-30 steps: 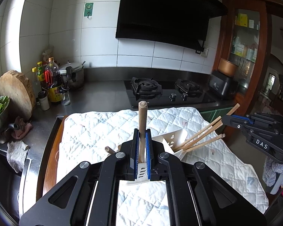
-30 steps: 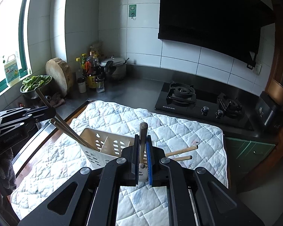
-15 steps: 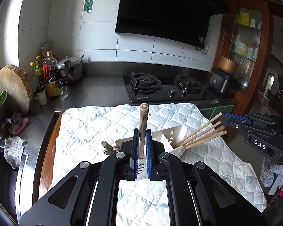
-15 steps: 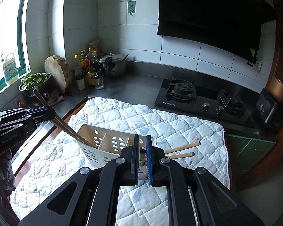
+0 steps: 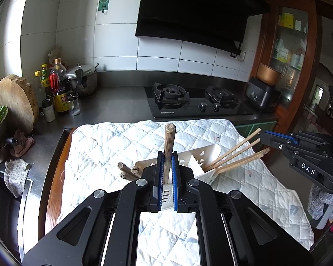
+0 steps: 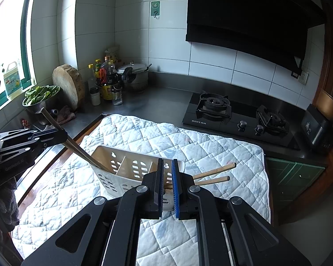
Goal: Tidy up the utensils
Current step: 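Lower the chopstick into the caddy and open the left tool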
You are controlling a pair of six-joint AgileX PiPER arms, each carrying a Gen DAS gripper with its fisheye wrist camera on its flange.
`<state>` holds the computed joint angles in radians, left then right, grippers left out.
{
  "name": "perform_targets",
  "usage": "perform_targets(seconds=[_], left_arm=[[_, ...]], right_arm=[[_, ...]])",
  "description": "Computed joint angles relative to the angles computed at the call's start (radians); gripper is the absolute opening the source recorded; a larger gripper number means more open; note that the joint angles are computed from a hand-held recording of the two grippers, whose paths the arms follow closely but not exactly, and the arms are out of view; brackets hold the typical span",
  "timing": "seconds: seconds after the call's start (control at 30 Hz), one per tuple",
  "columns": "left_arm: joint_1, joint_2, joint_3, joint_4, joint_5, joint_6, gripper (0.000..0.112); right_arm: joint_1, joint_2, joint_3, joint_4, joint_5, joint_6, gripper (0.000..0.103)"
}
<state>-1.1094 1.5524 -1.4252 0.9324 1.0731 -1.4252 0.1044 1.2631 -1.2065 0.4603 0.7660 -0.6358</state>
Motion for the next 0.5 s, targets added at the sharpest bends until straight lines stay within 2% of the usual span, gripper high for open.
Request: perform_targets(seconds=[0.23, 0.3, 0.5], left_arm=[[0.0, 0.006, -0.006, -0.003, 0.003, 0.006, 0.006], [0.0, 0.007, -0.007, -0.004, 0.002, 0.007, 0.007], [0.0, 0.011, -0.012, -0.007, -0.001, 0.015, 0.008]], right_arm=[[-0.003, -0.002, 0.0, 0.001, -0.001, 0.0, 0.01], [-0.003, -0.003, 0.001, 0.0, -0.003, 0.0, 0.015], [-0.01, -0.006, -0.001, 0.003, -0.001, -0.008, 0.018]])
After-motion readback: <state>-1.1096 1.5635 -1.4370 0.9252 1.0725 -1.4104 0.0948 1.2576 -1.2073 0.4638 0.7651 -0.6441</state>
